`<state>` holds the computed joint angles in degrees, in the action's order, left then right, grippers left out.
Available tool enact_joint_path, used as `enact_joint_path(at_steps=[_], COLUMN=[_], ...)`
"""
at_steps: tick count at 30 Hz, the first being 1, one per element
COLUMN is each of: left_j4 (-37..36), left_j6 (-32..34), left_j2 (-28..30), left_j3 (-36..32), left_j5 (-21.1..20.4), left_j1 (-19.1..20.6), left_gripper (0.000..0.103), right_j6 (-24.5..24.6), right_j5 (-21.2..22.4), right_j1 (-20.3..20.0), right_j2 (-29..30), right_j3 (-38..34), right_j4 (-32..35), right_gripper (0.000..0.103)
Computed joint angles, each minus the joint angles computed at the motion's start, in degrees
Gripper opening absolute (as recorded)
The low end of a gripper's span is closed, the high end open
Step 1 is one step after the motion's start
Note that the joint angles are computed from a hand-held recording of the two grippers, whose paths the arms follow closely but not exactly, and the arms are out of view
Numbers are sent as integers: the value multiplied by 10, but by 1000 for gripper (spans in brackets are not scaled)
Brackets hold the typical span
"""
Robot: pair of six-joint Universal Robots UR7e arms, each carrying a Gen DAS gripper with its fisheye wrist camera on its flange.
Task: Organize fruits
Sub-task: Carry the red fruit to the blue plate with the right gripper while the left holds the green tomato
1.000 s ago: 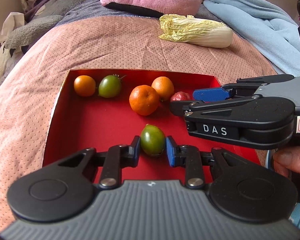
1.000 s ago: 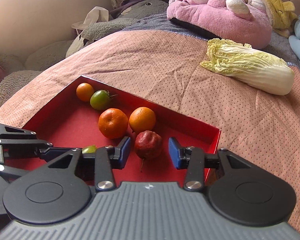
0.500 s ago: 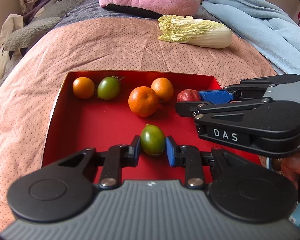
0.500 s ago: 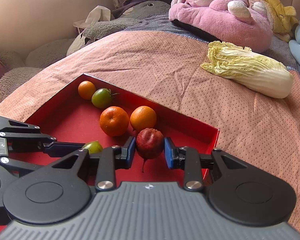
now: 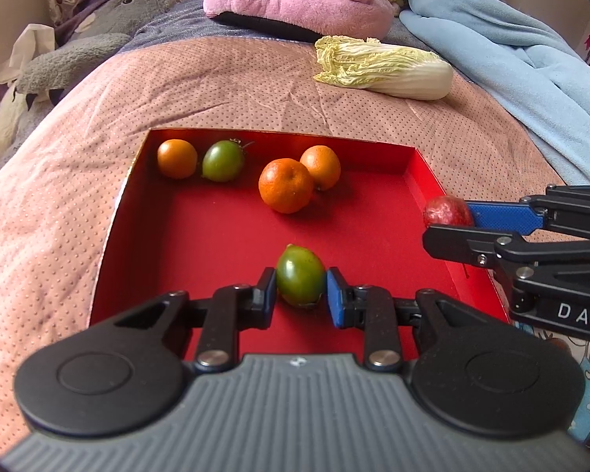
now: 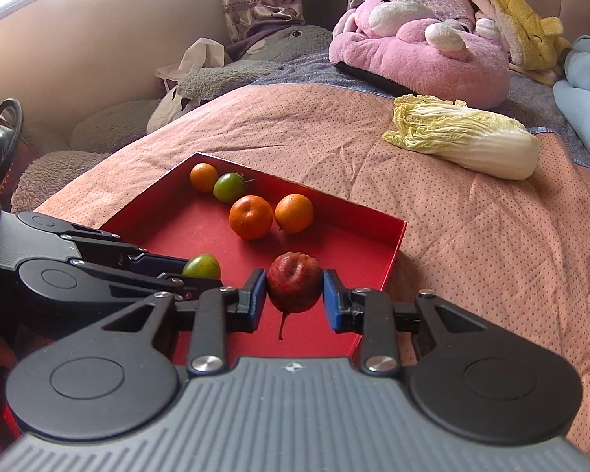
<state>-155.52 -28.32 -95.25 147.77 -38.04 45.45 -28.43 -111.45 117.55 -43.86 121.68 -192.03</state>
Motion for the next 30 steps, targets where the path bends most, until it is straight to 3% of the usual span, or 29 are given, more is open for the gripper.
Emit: enact_joint_path(at_steps=[19,30], left_j4=[163,200], left_j6=[-124,-184], left_j2=[-94,-86], left_j3=[43,59], left_j5=[46,48], left_j1=[-112,-169], left_gripper=[31,31], right_j6=[-3,-14], right_j5=[7,14], right_j1=[-2,-26], right_j2=[-91,-148], right_j3=[115,162], right_j4=[-36,-53], right_gripper=[36,36])
